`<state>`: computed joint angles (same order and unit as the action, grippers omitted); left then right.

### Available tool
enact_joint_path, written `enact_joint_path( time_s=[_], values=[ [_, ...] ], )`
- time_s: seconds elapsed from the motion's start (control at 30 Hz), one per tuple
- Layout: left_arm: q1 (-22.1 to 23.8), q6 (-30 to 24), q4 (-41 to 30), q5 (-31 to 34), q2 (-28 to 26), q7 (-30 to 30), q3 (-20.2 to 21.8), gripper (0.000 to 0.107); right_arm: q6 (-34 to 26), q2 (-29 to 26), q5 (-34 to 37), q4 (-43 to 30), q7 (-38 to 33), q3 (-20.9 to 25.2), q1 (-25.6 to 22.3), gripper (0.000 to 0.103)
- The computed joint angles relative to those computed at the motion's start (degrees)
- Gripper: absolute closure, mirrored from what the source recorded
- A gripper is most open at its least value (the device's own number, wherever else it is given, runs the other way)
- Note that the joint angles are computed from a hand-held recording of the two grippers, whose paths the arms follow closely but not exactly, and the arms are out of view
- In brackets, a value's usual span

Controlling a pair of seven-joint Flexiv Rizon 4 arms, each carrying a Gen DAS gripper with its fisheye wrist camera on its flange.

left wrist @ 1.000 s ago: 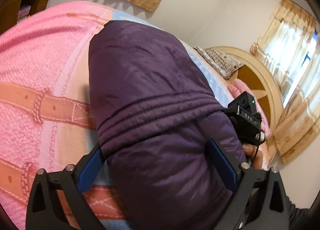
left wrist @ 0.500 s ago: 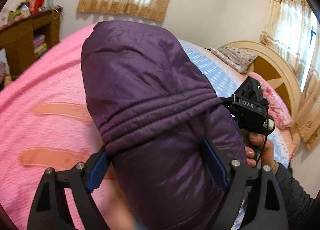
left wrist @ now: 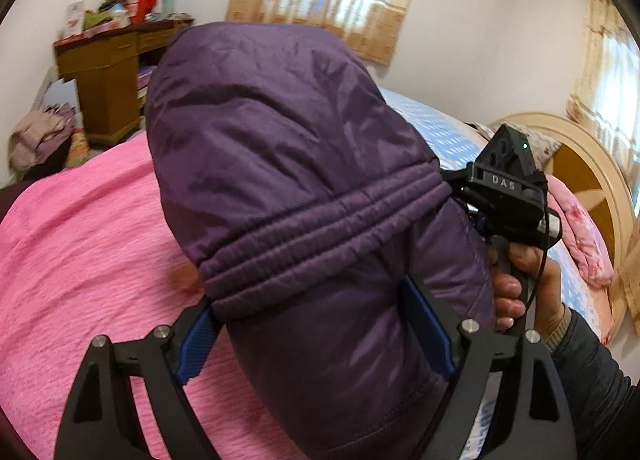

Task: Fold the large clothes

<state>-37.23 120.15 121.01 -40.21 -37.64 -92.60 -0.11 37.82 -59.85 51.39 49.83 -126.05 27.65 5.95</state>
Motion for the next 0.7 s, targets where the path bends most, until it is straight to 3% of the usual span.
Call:
enact_joint_path(
  time_s=[0.4,0.57,0.7],
  values=[
    [6.16,4.19,6.21,2.77,1.07,-7.13,-1.41,0.019,-5.27,-6.0,-7.6,-14.01,6.1,-2.68,11.13,0.065],
    [14.99,4.4,7.28,11.81,0.19,-14.82,-5.53,0.019,-8.95,-10.17,-11.01,-21.89,9.85,-4.49,15.29,0.065],
    [19.1,4.59,6.61,18.09,-1.39,-19.68,-6.81,0.019,-11.31,-13.42,-12.37,-27.3,12.48,-5.46,17.04,0.065]
  ],
)
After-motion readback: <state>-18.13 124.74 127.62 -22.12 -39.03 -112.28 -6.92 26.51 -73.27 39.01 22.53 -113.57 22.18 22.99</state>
